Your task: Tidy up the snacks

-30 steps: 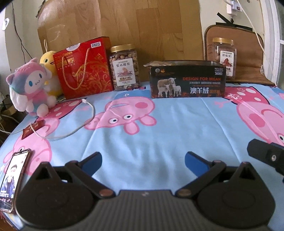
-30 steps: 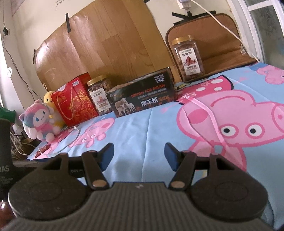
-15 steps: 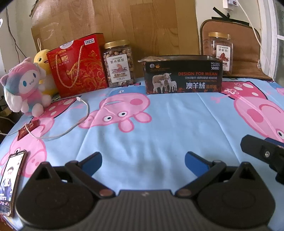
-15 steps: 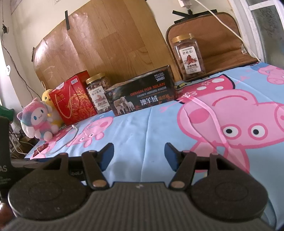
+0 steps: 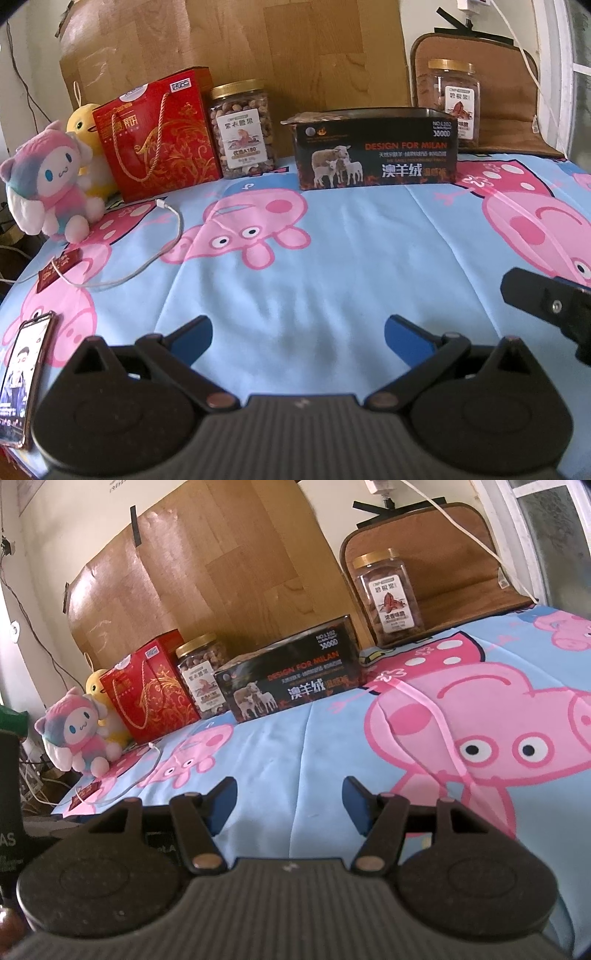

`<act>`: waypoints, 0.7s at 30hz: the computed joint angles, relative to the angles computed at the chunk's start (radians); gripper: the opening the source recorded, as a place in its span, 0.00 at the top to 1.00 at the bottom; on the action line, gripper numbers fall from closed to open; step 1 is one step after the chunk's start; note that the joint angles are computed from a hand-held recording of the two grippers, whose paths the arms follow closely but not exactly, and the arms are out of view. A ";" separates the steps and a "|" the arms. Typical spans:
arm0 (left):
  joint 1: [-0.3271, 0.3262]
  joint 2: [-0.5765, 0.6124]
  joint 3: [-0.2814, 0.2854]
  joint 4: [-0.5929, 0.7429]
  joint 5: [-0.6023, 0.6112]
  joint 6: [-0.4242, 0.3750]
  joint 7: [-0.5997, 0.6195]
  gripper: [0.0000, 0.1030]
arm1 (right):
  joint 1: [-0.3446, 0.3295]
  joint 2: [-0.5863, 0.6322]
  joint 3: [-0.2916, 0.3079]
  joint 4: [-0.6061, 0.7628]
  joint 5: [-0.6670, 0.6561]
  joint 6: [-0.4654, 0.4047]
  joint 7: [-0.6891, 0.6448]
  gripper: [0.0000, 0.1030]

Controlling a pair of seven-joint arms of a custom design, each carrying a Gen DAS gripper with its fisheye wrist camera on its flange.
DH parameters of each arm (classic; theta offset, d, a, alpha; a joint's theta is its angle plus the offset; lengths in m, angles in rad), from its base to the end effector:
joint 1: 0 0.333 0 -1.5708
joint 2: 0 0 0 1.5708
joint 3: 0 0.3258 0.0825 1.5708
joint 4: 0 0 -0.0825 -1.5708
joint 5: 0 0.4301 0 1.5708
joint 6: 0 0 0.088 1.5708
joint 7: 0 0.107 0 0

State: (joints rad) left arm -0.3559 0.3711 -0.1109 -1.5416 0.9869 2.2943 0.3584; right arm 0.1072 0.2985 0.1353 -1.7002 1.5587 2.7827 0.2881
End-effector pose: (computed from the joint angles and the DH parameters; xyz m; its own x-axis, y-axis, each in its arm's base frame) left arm 0.6852 -0.3117 0.4837 0.2897 -0.9438 -0.1590 -0.6504 -0.0723 -0.7561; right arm 0.7111 0.1200 0.4628 0.3960 -0.8148 -0.4233 -0.5416 0.1650 -0.8243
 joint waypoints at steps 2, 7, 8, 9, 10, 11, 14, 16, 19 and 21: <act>0.000 0.001 -0.002 0.001 -0.002 0.002 0.007 0.00 | -0.002 0.000 0.000 0.000 0.002 -0.002 0.001 0.36; 0.000 -0.008 -0.002 -0.011 0.001 0.022 0.001 0.00 | -0.004 -0.002 -0.002 -0.001 0.015 -0.002 -0.002 0.36; 0.000 -0.011 -0.003 -0.015 0.001 0.025 -0.003 0.00 | -0.004 -0.003 -0.002 -0.002 0.020 -0.002 -0.003 0.36; 0.001 -0.012 -0.003 -0.017 0.000 0.029 -0.005 0.00 | -0.004 -0.004 -0.002 -0.003 0.022 -0.002 -0.005 0.36; 0.002 -0.014 -0.003 -0.019 -0.001 0.032 -0.007 0.00 | -0.004 -0.006 -0.002 -0.005 0.024 -0.002 -0.006 0.36; 0.003 -0.015 -0.004 -0.021 -0.002 0.034 -0.008 0.00 | -0.003 -0.005 -0.003 -0.004 0.023 -0.003 -0.006 0.36; 0.004 -0.015 -0.004 -0.021 -0.002 0.035 -0.009 0.00 | -0.002 -0.008 -0.004 -0.007 0.026 -0.003 -0.009 0.36; 0.002 -0.016 -0.003 -0.022 0.004 0.033 -0.012 0.00 | -0.001 -0.008 -0.004 -0.007 0.031 -0.001 -0.012 0.36; 0.000 -0.016 -0.004 -0.022 0.007 0.030 -0.012 0.00 | 0.001 -0.009 -0.005 -0.007 0.032 0.001 -0.013 0.36; 0.000 -0.016 -0.004 -0.022 0.008 0.030 -0.013 0.00 | 0.001 -0.010 -0.006 -0.009 0.029 -0.001 -0.010 0.36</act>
State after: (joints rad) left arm -0.3554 0.3552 -0.1154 -1.5635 0.9945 2.3238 0.3454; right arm 0.1083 0.2884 0.1297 -1.7090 1.5872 2.7814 0.2779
